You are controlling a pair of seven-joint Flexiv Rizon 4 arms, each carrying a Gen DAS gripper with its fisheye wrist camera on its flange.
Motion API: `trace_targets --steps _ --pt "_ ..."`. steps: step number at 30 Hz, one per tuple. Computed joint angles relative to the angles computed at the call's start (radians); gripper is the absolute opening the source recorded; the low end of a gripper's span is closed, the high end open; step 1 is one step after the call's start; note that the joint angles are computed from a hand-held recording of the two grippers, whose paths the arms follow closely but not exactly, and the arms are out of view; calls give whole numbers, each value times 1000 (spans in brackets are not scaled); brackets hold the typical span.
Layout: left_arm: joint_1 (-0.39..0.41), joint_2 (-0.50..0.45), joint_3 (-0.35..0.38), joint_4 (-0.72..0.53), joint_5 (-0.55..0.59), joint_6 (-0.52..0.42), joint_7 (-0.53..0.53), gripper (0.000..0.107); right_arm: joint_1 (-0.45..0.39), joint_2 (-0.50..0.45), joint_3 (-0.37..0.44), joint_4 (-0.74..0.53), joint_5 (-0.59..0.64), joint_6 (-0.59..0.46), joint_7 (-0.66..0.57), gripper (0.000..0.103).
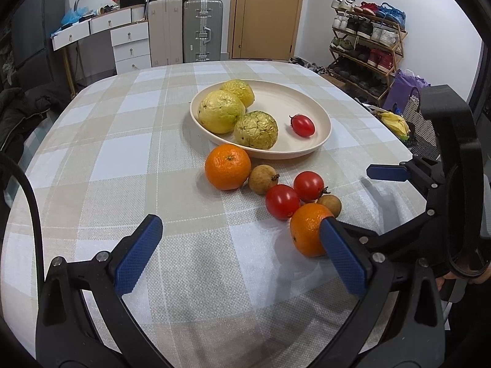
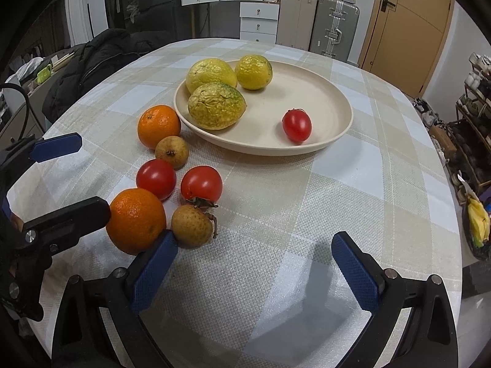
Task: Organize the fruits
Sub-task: 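Withdraw the right gripper from the plate toward the remaining fruits, then close the right gripper on the small brown kiwi-like fruit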
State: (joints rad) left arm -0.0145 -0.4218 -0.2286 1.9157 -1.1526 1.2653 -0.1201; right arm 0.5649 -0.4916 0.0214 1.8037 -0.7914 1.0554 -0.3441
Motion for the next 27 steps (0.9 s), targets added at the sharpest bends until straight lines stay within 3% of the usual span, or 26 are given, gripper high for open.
trace_targets --steps 3,5,20,27 --pt "0 0 -4 0 -11 7 7 102 -5 4 0 11 -8 27 0 94" --pt "-1 -3 -1 -2 -10 6 2 102 -19 5 10 19 6 72 -18 78" --pt "5 -10 -2 -8 6 1 -19 102 -3 19 -29 59 16 242 -50 25" --pt "4 -11 -11 -5 -9 15 -5 102 -3 38 -38 81 0 248 -50 24"
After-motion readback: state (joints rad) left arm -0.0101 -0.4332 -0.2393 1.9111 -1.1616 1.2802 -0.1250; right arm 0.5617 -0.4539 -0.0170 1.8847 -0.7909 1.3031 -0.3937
